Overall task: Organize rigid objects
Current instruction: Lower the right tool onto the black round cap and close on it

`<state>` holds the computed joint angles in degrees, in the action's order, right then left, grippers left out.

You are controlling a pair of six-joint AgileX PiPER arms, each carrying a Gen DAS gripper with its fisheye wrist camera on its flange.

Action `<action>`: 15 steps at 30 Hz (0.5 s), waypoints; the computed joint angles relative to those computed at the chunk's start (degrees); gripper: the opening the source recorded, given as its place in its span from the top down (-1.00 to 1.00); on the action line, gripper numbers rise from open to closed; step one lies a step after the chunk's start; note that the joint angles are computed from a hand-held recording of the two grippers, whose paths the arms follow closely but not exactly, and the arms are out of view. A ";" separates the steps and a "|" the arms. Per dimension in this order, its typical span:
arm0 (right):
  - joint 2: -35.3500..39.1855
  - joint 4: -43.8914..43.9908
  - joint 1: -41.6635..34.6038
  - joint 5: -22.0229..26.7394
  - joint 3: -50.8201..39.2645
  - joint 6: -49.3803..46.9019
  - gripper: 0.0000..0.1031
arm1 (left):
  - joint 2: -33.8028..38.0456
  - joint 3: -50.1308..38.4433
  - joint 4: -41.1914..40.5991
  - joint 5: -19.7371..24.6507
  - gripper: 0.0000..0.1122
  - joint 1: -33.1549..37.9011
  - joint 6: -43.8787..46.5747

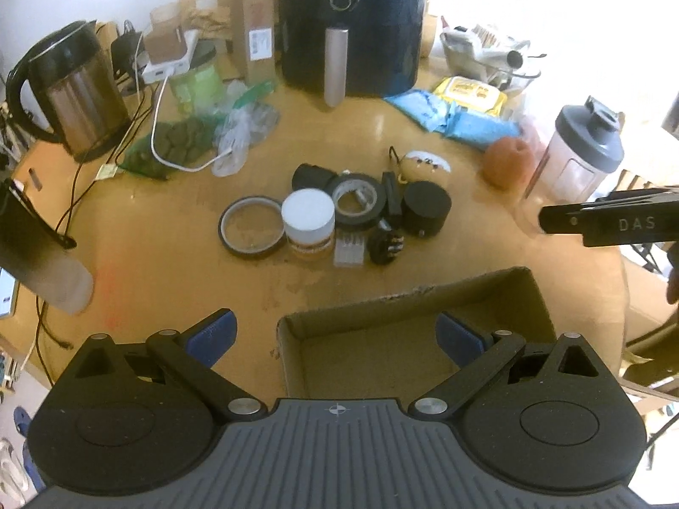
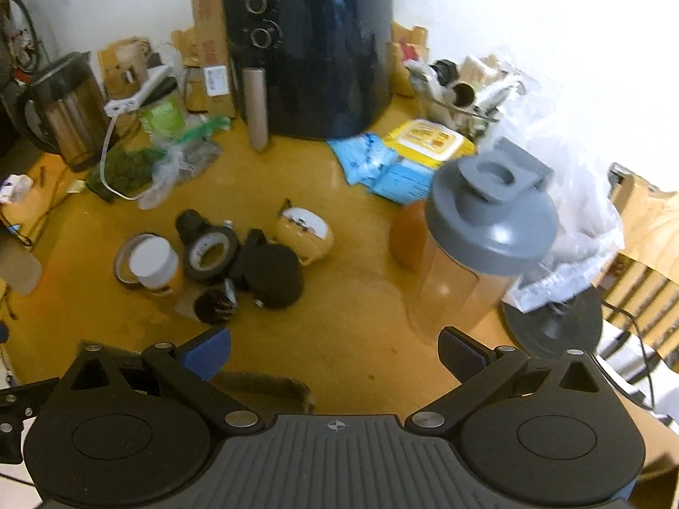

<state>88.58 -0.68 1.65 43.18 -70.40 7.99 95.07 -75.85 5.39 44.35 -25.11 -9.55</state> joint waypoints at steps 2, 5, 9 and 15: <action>0.76 2.19 -0.29 0.32 -0.97 -2.60 -1.00 | -0.23 0.30 -1.16 -0.78 -0.83 0.53 2.28; 1.64 4.18 -0.35 0.10 -1.19 -4.87 -1.00 | -0.63 1.35 -2.81 -1.70 -0.83 1.41 5.50; 3.03 6.58 -0.73 -1.02 -0.25 -7.77 -1.00 | -1.51 3.22 -5.10 -2.94 -0.83 2.83 9.32; 3.69 4.65 0.29 -5.92 2.61 -4.20 -1.00 | -3.03 5.67 -6.11 -4.55 -0.83 3.98 10.92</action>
<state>92.28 3.98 1.94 37.26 -67.79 3.79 92.04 -70.18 -0.73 39.80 -21.13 1.37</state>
